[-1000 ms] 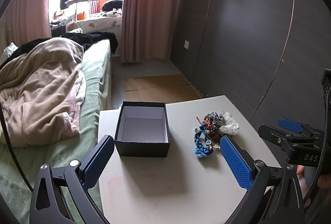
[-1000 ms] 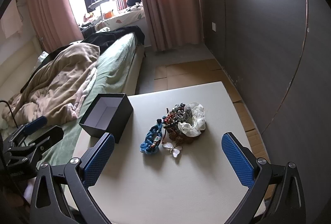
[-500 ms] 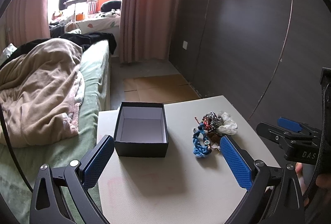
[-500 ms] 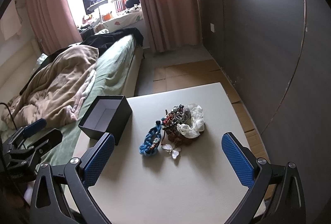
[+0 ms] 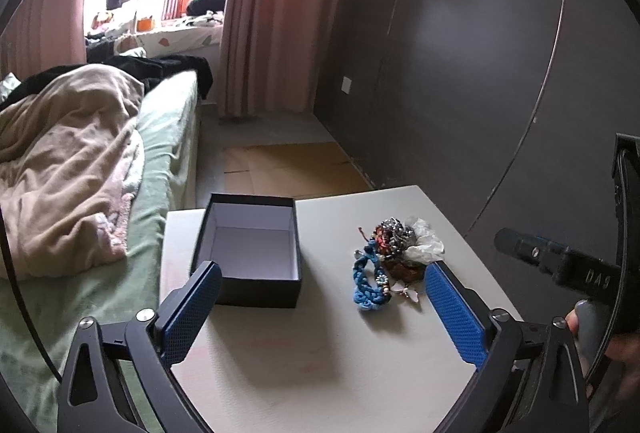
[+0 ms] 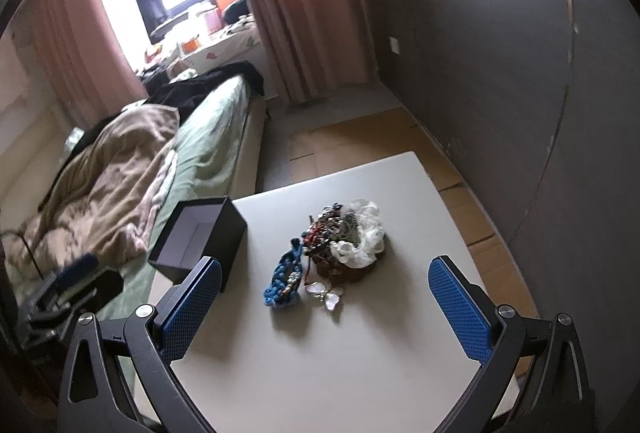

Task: Organize jewelry
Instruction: 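Lower the left tool onto the jewelry pile and grasp the metal chain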

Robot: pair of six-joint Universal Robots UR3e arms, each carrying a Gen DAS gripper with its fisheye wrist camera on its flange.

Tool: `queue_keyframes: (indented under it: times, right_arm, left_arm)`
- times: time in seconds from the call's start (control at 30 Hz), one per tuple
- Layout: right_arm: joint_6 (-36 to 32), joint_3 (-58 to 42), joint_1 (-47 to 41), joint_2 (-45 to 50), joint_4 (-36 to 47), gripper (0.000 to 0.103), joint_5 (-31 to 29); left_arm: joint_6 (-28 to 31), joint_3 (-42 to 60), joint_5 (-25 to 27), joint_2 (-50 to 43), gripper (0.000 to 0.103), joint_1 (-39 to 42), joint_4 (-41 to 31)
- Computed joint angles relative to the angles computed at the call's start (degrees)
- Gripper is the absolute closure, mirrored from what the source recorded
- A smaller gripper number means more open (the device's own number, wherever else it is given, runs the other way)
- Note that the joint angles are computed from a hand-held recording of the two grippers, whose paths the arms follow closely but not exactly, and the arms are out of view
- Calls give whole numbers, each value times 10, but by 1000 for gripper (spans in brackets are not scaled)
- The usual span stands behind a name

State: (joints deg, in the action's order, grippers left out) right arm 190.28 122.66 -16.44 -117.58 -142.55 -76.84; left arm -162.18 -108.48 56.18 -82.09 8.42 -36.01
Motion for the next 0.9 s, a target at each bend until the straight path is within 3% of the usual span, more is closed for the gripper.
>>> queue_keyframes:
  times: [0.3,0.53,0.67,0.9]
  right_arm:
    - [0,33,-122,-49,50,0,114]
    - [-15,50,-205,-60,103,16,199]
    - [-32,61,-262,-75,144,18,253]
    - [-46,64,-303,-53,154,22,298]
  left_arm:
    - [-9,33,20,-57,26,-57,-1]
    - [-11,84,45,-113,39,-108,-29]
    - [-29,122,65,-149,42,-136,-42]
    - [-51,229,91,-229,57,-174,-81]
